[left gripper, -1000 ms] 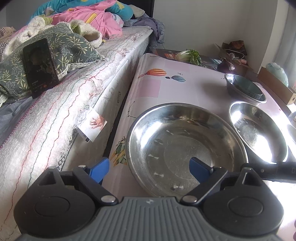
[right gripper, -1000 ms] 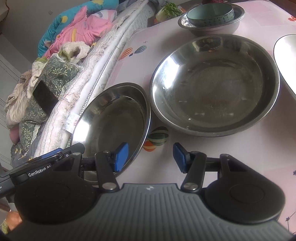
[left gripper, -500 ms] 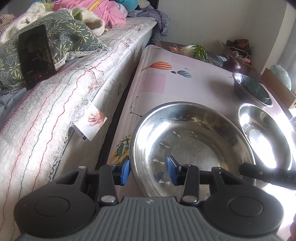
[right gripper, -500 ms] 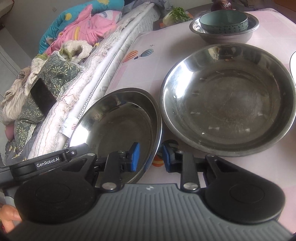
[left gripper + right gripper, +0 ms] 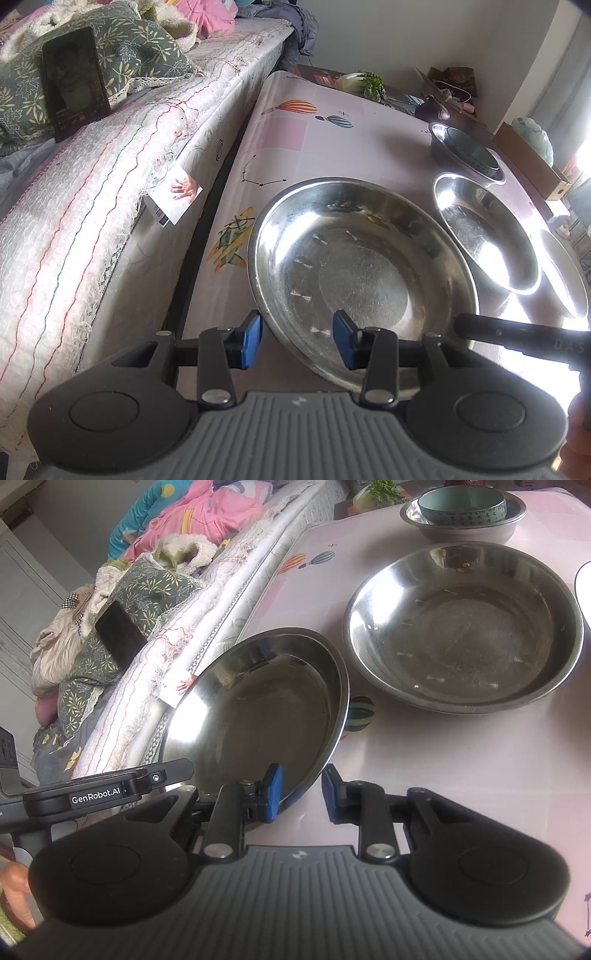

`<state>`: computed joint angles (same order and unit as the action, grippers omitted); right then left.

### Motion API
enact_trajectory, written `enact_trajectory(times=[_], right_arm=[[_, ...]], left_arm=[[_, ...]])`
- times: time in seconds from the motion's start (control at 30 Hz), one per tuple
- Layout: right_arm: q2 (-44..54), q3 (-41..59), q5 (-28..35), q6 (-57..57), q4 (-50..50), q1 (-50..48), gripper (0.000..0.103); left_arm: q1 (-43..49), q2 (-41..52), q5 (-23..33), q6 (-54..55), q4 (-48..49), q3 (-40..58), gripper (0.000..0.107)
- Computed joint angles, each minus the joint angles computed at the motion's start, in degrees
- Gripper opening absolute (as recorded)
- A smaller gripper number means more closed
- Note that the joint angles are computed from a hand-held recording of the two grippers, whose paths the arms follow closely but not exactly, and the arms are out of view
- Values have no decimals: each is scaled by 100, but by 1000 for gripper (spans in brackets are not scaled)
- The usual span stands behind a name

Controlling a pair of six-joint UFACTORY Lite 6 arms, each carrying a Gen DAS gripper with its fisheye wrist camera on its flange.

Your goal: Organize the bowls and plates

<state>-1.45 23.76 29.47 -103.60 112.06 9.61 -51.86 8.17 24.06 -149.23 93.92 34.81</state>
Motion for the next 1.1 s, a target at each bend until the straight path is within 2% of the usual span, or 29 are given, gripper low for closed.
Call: enact_trajectory(times=[0.07, 0.13, 0.17, 0.23, 0.3, 0.43, 0.53, 0.63, 0.73, 0.87, 1.1], right_arm=[[-93, 11, -145, -204, 208, -23, 24], [16, 143, -196, -313, 325, -99, 24], [129, 247, -195, -400, 413, -115, 24], [404, 463, -258, -637, 678, -62, 24], [667, 632, -310, -915, 999, 22, 24], [1149, 950, -353, -1179, 1408, 186, 24], [1353, 1109, -359, -1261, 1573, 293, 24], [1446, 1207, -379, -1223, 1568, 330, 24], [1505, 1279, -391, -1144, 1511, 350, 24], [1574, 1330, -382, -1097, 1489, 367, 24], [1614, 1342, -371, -1125, 1549, 372, 24]], left_arm=[[-56, 18, 193, 79, -111, 21, 54], [-32, 65, 328, 67, -94, 73, 69], [13, 96, 370, 35, -17, 112, 72], [120, 177, 373, -19, 190, 187, 87], [261, 335, 315, -55, 344, 323, 93], [673, 556, -163, -456, 885, 452, 93], [729, 643, -217, -558, 1083, 504, 97], [678, 716, -138, -113, 697, 635, 101], [667, 836, -118, 721, -82, 880, 101], [507, 1053, 246, 1609, -1039, 1183, 101], [558, 1264, 193, 2097, -1535, 1387, 101]])
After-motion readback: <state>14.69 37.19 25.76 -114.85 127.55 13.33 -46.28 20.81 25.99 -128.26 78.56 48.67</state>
